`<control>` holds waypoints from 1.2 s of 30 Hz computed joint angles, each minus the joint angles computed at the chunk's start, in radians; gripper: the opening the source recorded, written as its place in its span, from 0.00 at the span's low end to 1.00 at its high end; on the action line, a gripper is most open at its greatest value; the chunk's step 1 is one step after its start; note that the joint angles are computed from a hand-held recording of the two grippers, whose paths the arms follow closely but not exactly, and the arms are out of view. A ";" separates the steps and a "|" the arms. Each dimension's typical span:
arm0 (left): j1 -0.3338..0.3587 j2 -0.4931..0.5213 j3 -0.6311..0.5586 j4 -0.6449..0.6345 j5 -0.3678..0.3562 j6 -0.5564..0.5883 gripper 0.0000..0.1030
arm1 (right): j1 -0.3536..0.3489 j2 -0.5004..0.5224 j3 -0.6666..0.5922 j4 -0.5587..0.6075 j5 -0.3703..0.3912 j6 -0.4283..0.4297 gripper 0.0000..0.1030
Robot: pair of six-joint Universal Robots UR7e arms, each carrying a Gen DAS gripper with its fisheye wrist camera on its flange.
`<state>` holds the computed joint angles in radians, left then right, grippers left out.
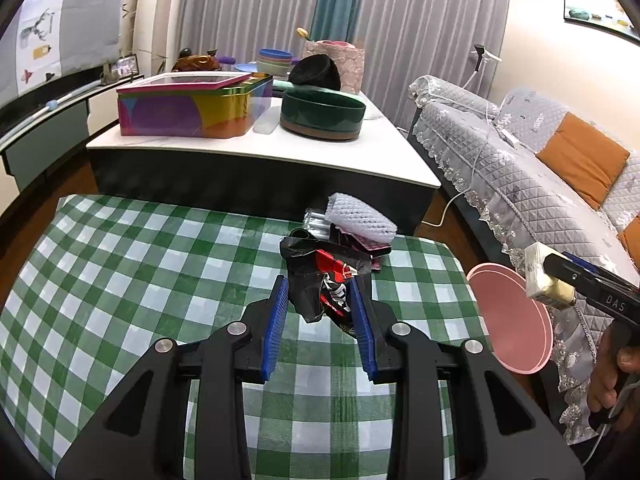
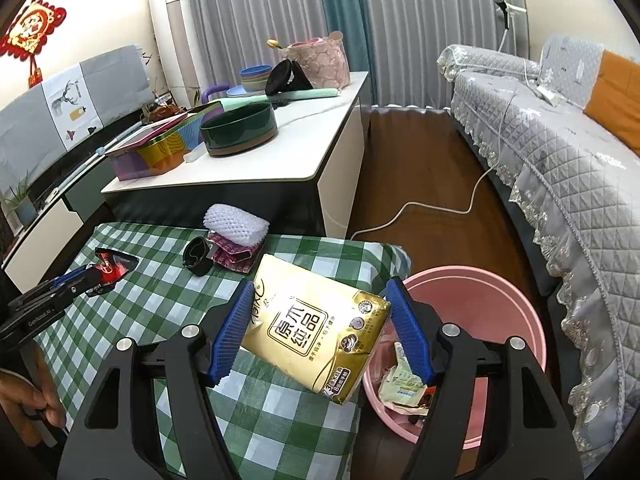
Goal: Collect trash
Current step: 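Carry the tissue pack and black wrapper in both tools over the pink bin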
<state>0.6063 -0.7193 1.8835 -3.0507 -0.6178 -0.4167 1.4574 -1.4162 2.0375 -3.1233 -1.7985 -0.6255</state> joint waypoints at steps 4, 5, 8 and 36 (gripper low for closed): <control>-0.006 0.009 -0.010 -0.006 -0.008 0.014 0.31 | 0.001 -0.011 0.006 -0.018 -0.006 -0.017 0.65; -0.008 0.013 -0.014 -0.006 -0.011 0.016 0.31 | 0.001 -0.014 0.007 -0.023 -0.008 -0.021 0.65; -0.009 0.023 -0.028 -0.005 -0.020 0.028 0.31 | 0.000 -0.022 0.007 -0.037 -0.013 -0.030 0.65; -0.017 0.186 -0.240 0.024 -0.123 0.139 0.31 | -0.073 -0.068 -0.054 -0.017 -0.002 0.049 0.65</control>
